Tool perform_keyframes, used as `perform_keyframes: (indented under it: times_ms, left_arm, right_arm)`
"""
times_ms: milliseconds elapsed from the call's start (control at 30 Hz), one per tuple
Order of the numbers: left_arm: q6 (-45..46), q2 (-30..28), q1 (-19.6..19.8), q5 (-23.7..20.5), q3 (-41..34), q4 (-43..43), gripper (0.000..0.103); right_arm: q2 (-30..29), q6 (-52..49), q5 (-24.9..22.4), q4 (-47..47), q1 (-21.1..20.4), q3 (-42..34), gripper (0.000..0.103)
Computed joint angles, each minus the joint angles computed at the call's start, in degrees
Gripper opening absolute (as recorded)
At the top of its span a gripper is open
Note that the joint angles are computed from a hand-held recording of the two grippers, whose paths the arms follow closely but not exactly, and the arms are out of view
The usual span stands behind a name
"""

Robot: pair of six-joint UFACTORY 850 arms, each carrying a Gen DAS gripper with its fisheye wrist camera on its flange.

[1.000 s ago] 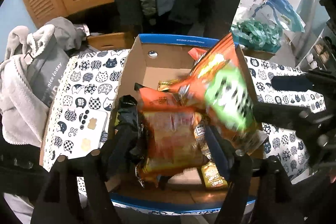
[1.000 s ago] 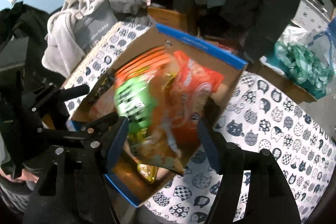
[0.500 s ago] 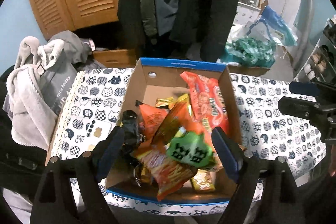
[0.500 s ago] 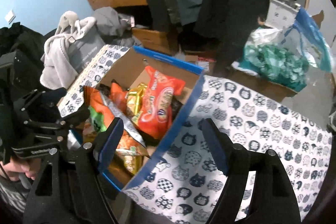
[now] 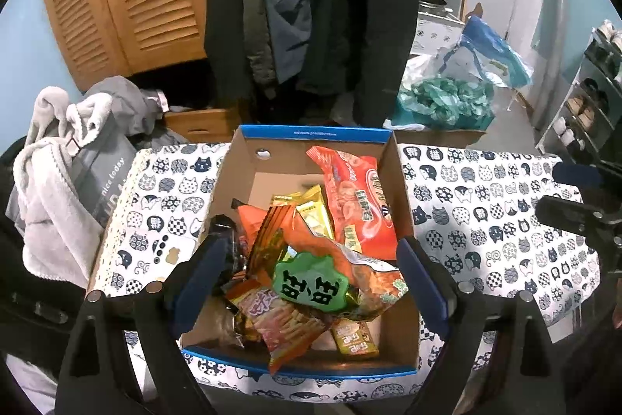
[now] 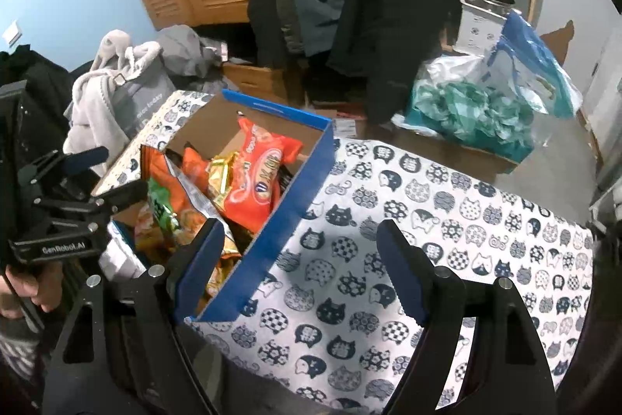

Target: Organize snacks

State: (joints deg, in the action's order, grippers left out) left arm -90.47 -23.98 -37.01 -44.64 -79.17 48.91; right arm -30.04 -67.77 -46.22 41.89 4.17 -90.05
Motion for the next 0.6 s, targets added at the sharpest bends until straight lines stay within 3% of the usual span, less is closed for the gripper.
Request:
perform_keyframes:
  times_ms: [600]
  left_arm:
    - [2.4, -1.9, -1.2, -1.6, -3.1, 1.4, 0.091]
  right_arm:
    - [-0.4, 0.3, 0.4, 0.2, -1.3, 0.1, 0.080]
